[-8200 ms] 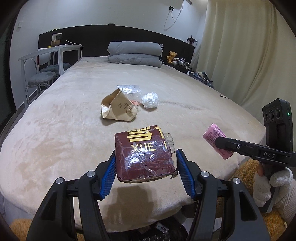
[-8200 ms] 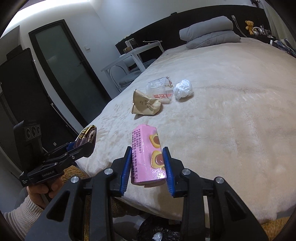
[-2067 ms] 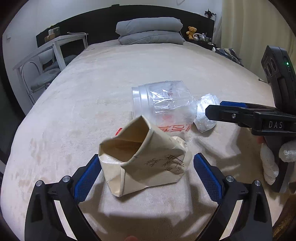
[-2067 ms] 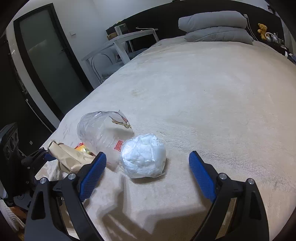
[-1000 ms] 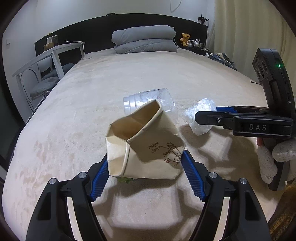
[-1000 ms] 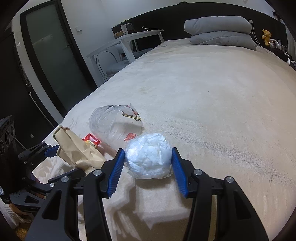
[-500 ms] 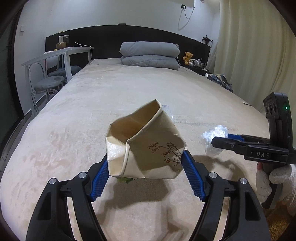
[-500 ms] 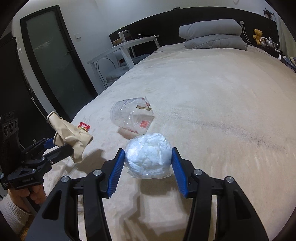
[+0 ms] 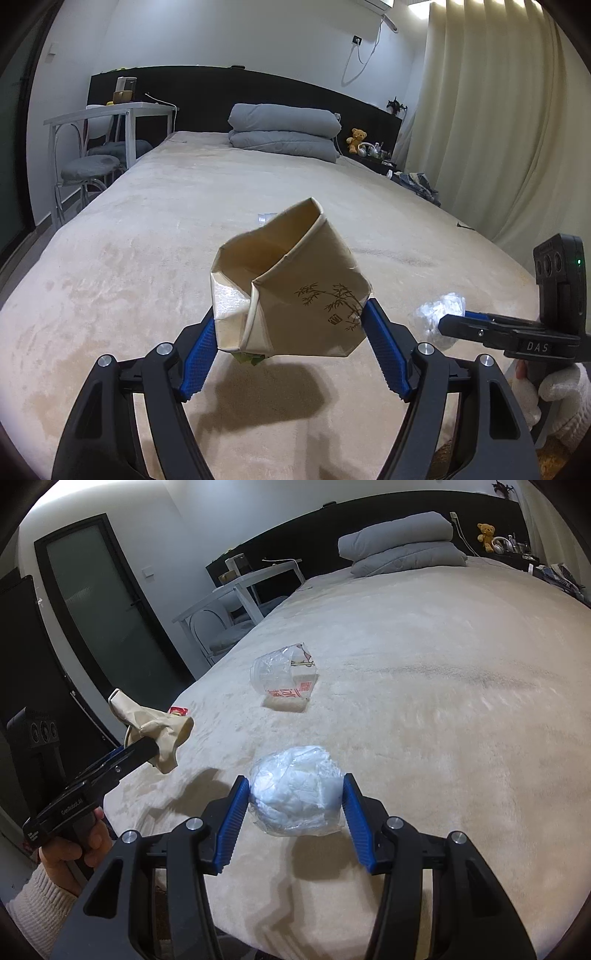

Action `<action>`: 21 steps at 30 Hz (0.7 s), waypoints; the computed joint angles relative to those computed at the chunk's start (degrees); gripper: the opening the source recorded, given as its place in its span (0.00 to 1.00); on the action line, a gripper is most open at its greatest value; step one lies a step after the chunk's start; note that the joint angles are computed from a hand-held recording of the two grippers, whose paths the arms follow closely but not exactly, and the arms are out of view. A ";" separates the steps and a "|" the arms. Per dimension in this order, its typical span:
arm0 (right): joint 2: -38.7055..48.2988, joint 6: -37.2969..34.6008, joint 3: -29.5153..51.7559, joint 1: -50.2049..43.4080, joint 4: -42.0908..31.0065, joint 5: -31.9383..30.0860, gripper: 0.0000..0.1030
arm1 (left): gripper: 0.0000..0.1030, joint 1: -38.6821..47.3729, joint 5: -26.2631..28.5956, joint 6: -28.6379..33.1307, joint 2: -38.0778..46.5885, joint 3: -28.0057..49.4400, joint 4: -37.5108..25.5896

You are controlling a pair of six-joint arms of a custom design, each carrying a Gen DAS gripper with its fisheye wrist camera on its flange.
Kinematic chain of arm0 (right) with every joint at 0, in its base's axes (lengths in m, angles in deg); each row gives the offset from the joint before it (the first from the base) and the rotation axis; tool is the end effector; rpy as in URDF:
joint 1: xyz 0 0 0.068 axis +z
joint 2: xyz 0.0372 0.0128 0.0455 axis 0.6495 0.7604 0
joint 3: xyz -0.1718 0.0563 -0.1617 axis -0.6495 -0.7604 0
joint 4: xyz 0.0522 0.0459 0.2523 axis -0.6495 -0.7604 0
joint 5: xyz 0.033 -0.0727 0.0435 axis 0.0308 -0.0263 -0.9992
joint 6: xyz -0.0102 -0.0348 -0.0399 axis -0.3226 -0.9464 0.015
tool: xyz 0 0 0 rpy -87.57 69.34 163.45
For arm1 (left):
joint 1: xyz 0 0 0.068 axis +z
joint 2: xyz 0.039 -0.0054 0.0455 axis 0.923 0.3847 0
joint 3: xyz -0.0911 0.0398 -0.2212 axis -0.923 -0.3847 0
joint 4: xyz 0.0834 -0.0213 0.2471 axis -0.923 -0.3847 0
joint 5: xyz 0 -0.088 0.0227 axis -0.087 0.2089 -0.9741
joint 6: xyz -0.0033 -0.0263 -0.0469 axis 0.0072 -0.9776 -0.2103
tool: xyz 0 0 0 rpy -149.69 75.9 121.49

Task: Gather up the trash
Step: 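Lift the paper bag and plastic ball and carry both toward the bin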

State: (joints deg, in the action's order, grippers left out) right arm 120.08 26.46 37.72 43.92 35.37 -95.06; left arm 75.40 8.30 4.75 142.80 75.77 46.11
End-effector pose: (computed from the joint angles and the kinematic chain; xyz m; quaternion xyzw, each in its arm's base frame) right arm 0.2890 0.0335 0.2886 -0.0873 0.8979 0.2362 0.3610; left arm 0.2777 0.0213 0.3233 0.0797 0.8578 -0.1862 0.4724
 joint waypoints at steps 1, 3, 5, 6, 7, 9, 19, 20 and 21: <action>-1.12 -0.03 -0.90 -0.13 -0.19 0.01 0.51 | 0.72 0.42 1.22 -0.31 0.01 -0.11 -0.31; -3.35 0.08 -2.73 -0.23 -0.58 0.18 0.51 | 0.72 -0.04 -0.01 -0.29 -0.30 -0.89 -0.43; -5.03 -0.16 -4.18 -0.34 -1.23 0.29 0.51 | 0.72 -1.29 -2.25 0.98 0.30 -1.03 -1.63; -5.64 -0.27 -4.69 -0.37 -1.50 0.48 0.51 | 0.72 -1.80 -2.95 1.53 0.58 -1.14 -1.89; -6.16 -0.39 -5.09 -0.57 -1.75 0.35 0.51 | 0.72 -2.19 -3.41 2.08 0.57 -1.28 -2.02; -7.00 -0.44 -5.61 -0.77 -2.06 0.21 0.51 | 0.72 -2.21 -2.87 2.23 -0.02 -1.59 -2.25; -11.05 -1.12 -7.89 -1.75 -4.18 -1.50 0.51 | 0.72 -1.88 -0.82 2.86 -7.66 -6.94 -4.51; -11.71 -1.05 -8.23 -1.87 -4.62 -1.78 0.51 | 0.72 -1.71 -0.59 2.80 -8.53 -7.51 -4.85; -12.26 -1.02 -8.64 -1.98 -4.95 -2.10 0.51 | 0.72 -1.42 -0.21 2.78 -9.45 -8.06 -5.27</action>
State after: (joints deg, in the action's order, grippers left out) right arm 107.83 25.44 29.09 41.94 30.42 -97.16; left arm 73.98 8.09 7.53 133.36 67.70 40.84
